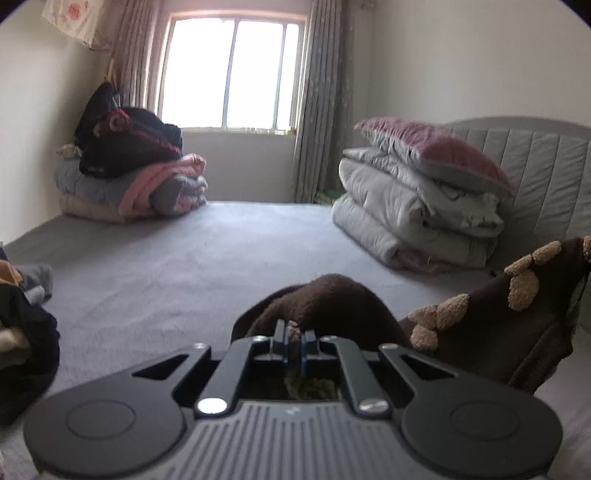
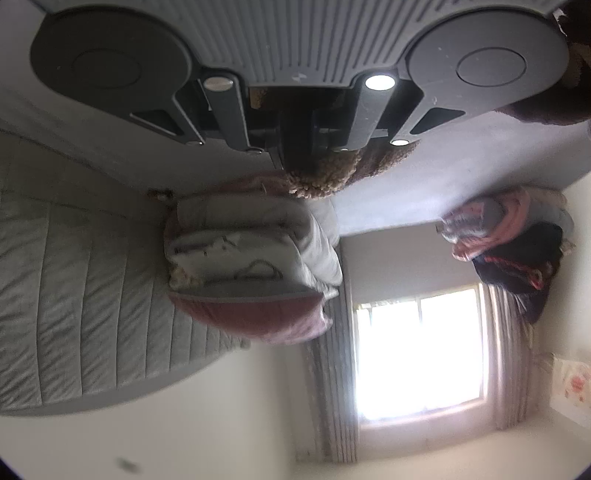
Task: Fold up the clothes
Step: 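Lift the sweater with both grippers and shake it out above the bed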
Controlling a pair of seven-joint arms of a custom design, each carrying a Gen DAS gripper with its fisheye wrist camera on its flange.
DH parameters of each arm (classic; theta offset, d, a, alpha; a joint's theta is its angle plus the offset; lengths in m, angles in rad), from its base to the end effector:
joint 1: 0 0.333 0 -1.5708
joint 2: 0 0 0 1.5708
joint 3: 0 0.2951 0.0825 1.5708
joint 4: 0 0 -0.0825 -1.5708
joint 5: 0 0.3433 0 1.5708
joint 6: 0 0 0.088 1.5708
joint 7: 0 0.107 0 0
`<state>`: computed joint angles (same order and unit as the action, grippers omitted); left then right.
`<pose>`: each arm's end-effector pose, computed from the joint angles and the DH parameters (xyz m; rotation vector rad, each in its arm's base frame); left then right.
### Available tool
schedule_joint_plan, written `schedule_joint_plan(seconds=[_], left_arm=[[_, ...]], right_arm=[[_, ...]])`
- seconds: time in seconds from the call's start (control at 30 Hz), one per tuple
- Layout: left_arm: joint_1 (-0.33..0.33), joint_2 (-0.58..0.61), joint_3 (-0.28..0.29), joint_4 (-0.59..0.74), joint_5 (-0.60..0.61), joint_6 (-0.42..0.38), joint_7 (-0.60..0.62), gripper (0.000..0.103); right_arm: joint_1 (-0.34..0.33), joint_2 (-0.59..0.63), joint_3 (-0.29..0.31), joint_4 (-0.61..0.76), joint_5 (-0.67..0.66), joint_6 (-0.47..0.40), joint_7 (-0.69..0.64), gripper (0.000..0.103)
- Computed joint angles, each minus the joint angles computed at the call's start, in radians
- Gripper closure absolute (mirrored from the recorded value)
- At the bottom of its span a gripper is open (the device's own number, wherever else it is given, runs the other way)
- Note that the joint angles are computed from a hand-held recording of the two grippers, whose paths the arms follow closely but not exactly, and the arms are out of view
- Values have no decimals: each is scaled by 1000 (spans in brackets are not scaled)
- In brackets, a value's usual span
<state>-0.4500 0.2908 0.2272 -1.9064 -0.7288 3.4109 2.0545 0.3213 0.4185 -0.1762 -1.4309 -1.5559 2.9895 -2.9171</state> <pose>0.6021 -0.0749 0.4882 -1.5587 1.4543 -1.0482 0.6399 0.1887 0.5206 -1.2830 1.4781 -1.0056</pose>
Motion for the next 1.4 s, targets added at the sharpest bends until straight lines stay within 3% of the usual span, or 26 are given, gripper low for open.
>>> schedule_joint_plan(seconds=[0.1,0.27,0.4,0.53,0.6,0.67,0.77,0.87,0.9,0.97,1.07,1.13,1.3,1.4], left_arm=[[-29,44,52,26,3,-43,-20,97],[1,114,58,56,57,-94,-96,97],[113,148,-38,89,108,-117,-131,96],[265,162,-191,107,157,-99,-148,90],[244,165,-155,108,178,-121,-180,74],[266,161,-173,100,199,-129,-200,61],[355,147,-264,82,236,-135,-205,52],[534,140,-462,60,268,-115,-191,40],[613,142,-548,53,282,-110,-185,38],[723,151,-670,42,308,-106,-183,36],[800,162,-752,35,338,-122,-190,35],[809,168,-763,37,345,-133,-194,35],[715,163,-668,38,357,-134,-211,35],[690,164,-645,37,369,-132,-211,35]], right_arm=[[-30,63,30,37,186,-7,-175,88],[-51,176,68,130,426,-79,-415,88],[-39,250,59,212,540,-144,-514,87],[-14,305,29,273,626,-216,-578,82],[1,315,6,280,658,-250,-602,75],[15,304,-22,255,677,-248,-606,63],[39,275,-67,200,685,-219,-598,50],[63,232,-110,115,638,-160,-566,45],[68,220,-118,92,621,-150,-564,42],[75,196,-129,47,584,-129,-559,36],[62,152,-120,-26,556,-90,-569,35],[41,124,-102,-77,562,-51,-575,35],[-2,73,-57,-177,609,46,-656,34],[-27,58,-17,-217,672,95,-753,34]])
